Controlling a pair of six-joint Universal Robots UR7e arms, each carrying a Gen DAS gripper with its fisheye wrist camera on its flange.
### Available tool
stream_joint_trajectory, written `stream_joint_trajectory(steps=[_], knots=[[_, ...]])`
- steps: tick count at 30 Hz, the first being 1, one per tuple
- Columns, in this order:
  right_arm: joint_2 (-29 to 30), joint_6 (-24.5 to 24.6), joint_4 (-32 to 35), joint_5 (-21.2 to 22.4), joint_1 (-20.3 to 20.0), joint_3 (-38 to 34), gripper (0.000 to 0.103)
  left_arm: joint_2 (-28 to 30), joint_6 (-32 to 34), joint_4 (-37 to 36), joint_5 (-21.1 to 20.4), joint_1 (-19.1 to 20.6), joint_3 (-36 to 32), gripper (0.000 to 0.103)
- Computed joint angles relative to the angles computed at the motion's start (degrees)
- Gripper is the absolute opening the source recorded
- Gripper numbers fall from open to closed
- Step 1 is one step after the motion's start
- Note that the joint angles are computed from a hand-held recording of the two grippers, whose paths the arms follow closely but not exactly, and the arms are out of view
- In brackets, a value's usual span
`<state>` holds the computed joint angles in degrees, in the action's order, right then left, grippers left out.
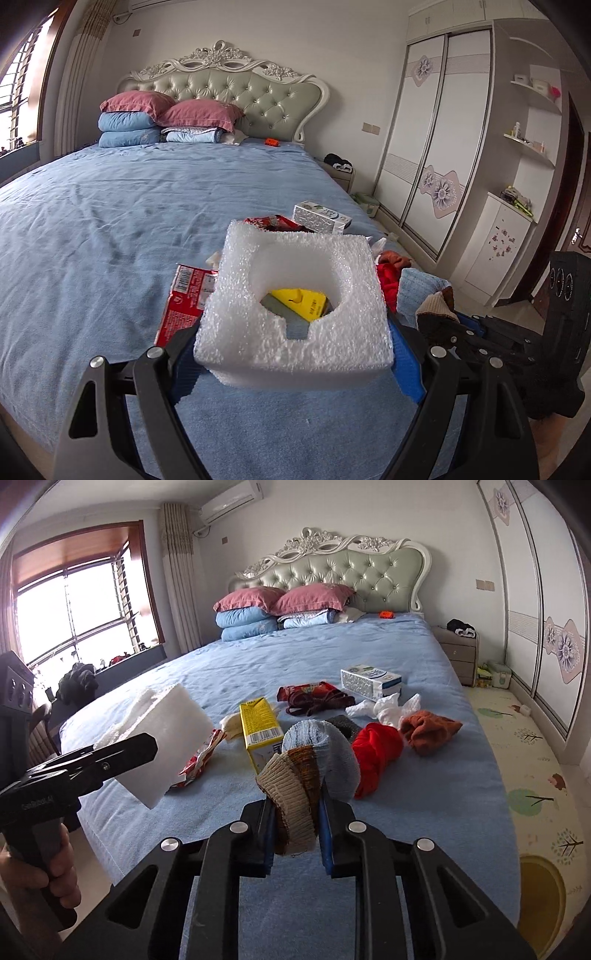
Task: Collect trash
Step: 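Grasp the white foam block with the left gripper and lift it, then carry the foam block over the yellow bin and open the left gripper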
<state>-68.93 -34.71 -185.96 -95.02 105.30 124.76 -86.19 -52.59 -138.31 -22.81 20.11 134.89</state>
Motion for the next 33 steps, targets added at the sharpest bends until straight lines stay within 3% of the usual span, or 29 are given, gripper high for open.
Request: stream_joint_trajectory(steps=[7, 13, 24, 30, 33], knots=[[-7.32, -0.51, -4.79, -0.89, -5.22, 2.47, 0.019, 14.00, 18.82, -23.02, -8.06, 2.72, -5.78, 0.083], [-11.60, 0.06, -7.42, -2.53, -11.32, 3.46, 0.019, 26.54, 28.00, -29.23, -17.76, 6.23, -15.17, 0.083], [-18.69, 1.70, -8.37, -4.06, -25.11, 4.84, 0.019, 48.02, 36.97, -22.44, -32.55, 11.21, -37.99, 0.083], [-21.36, 2.73, -4.22, -4.58, -30.57, 4.28, 0.020, 57.03, 37.63, -14.03, -40.42, 13.83, -49.90, 0.083], [-21.15, 2.14, -2.52, -4.33, -32.17, 3.43, 0.020, 59.92, 38.04, -11.53, -42.03, 14.46, -53.66, 0.083]])
